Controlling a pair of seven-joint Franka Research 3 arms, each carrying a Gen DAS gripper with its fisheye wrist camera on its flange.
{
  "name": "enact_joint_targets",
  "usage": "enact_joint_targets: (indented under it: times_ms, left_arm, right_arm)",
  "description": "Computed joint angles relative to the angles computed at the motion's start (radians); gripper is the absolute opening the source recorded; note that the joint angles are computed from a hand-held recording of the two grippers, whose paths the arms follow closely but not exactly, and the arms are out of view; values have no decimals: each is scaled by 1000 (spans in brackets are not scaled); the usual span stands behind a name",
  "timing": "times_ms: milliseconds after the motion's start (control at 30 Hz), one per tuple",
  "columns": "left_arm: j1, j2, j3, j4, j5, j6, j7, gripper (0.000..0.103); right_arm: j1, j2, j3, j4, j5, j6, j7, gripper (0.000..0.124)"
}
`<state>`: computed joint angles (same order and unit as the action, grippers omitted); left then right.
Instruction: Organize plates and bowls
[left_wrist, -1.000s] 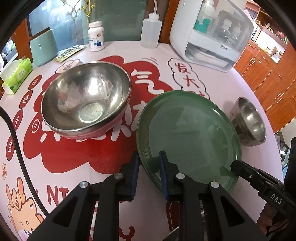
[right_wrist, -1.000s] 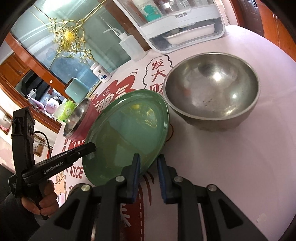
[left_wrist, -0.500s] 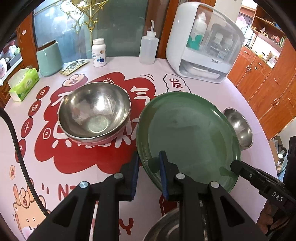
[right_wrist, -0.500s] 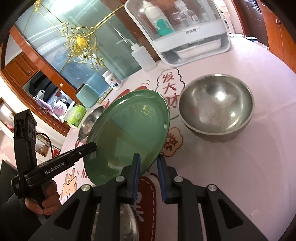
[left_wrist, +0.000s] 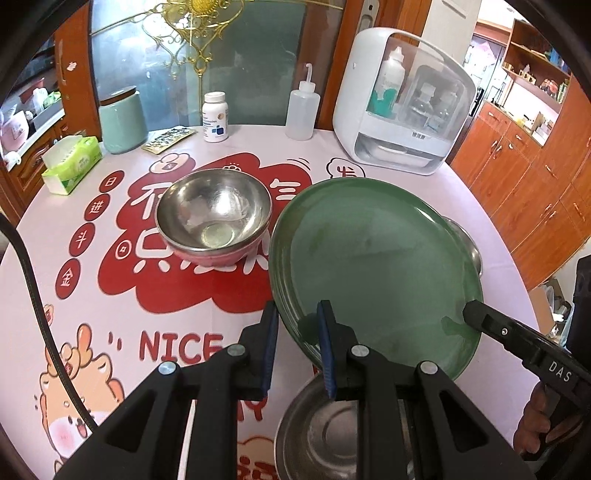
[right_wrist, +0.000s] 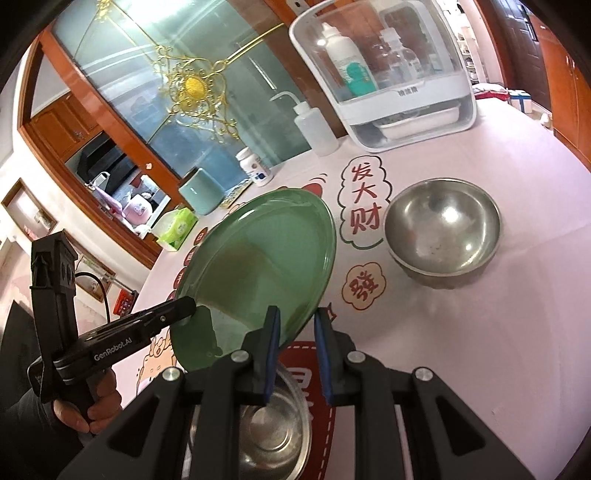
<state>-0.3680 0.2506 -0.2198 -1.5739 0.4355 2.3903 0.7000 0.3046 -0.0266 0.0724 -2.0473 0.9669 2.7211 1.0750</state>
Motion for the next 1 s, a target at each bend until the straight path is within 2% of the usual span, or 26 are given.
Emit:
enact_joint_targets:
  times_ms: [467, 1000]
  left_arm:
    - [-5, -160, -32, -147, 36, -17, -116, 19]
    - [-10, -329, -92, -294, 52, -32, -198, 19]
  right_arm:
    - [36, -115, -15, -86, 28, -10, -70, 18]
    - [102, -317, -40, -259, -3, 20, -35, 18]
